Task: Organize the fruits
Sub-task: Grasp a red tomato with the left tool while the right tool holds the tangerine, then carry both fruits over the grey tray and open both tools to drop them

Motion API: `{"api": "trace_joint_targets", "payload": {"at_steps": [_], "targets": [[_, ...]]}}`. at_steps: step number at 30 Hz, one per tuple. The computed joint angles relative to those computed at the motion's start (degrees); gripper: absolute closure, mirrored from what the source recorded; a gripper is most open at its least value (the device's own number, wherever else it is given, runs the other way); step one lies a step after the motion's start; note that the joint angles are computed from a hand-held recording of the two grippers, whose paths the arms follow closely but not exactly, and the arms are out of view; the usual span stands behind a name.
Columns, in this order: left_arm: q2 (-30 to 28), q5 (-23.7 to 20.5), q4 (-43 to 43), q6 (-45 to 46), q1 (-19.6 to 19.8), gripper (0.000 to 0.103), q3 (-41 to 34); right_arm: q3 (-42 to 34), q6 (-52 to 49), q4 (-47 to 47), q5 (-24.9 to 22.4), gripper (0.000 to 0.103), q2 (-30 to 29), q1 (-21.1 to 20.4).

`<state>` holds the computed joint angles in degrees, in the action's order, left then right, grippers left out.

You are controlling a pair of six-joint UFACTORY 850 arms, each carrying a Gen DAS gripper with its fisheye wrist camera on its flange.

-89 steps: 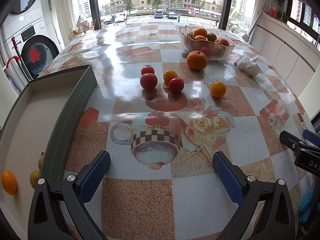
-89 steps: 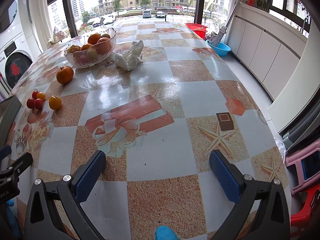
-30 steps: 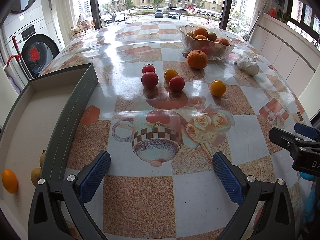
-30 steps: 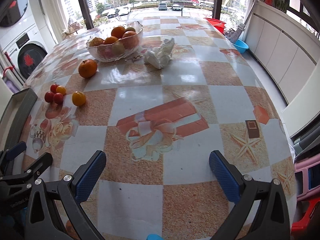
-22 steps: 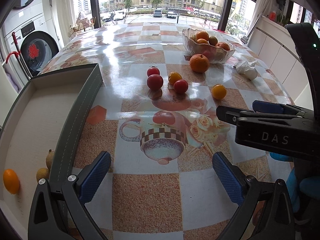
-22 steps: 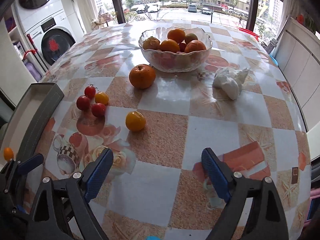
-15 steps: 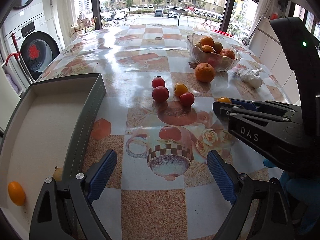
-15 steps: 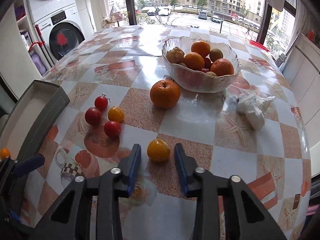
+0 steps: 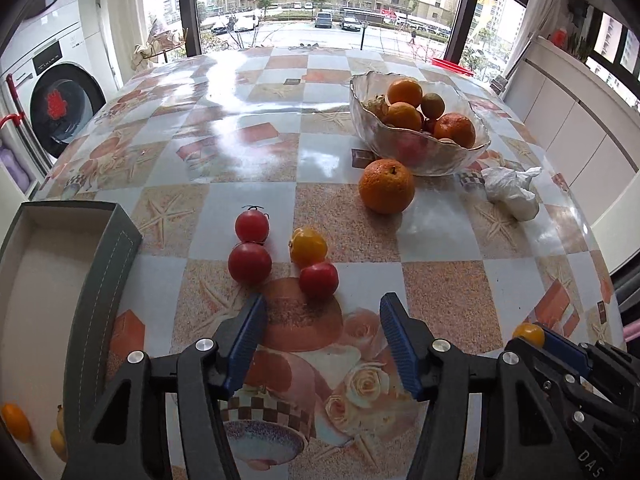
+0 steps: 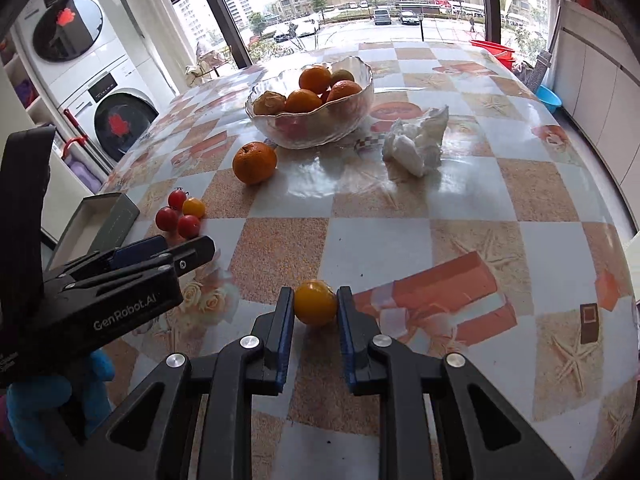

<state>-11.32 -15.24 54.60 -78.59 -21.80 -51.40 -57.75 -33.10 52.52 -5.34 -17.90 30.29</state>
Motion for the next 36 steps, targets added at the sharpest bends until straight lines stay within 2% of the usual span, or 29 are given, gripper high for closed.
{"api": "trace_joint_targets", "payload": {"at_steps": [3,4,5,6,8,11,16,24,29,32,36], "targets": [[-1.2,-2.5,4.6,-5.1,-1.1,0.043,-1.0,2.1,-9.9,10.7,-0.3,0.080,1.5,-0.8],[-1.3,-3.1,6.7,-7.3,-1.4,0.048,-1.0,2.6,-11.3,12.2,-0.4,0.080,1.9,-0.9],[-1.2,-2.8,9.0,-9.5,-1.6,0.063,-0.7,3.1,-12.9,13.8,-0.6,0.080,2.3,-1.1],[-1.1,-2.7,10.0,-10.3,-1.7,0.071,-0.6,3.6,-14.7,15.7,-0.7,0.080,2.6,-1.2],[-0.5,-2.2,10.6,-11.0,-1.6,0.082,0.0,4.1,-16.4,17.6,-0.8,0.080,3.0,-1.1],[2.2,0.8,10.2,-10.9,-0.8,0.082,2.6,5.0,-16.7,18.1,-0.9,0.080,3.8,-0.8],[9.7,2.3,12.3,-11.5,-1.2,0.082,9.5,7.0,-20.0,21.6,-0.5,0.080,5.3,0.0],[20.6,2.0,5.8,-4.2,-1.7,0.082,17.4,7.0,0.9,0.2,-0.8,0.080,6.0,3.1],[26.8,-1.2,13.7,-10.8,-1.4,0.082,20.2,5.0,11.1,-10.1,-2.0,0.080,5.4,5.9],[29.2,-1.9,13.2,-9.5,0.4,0.082,21.6,2.9,13.2,-12.6,-2.9,0.080,4.5,8.0],[32.6,-2.0,10.4,-6.1,4.9,0.082,24.2,-1.1,13.4,-13.7,-4.9,0.080,2.4,11.1]]}}
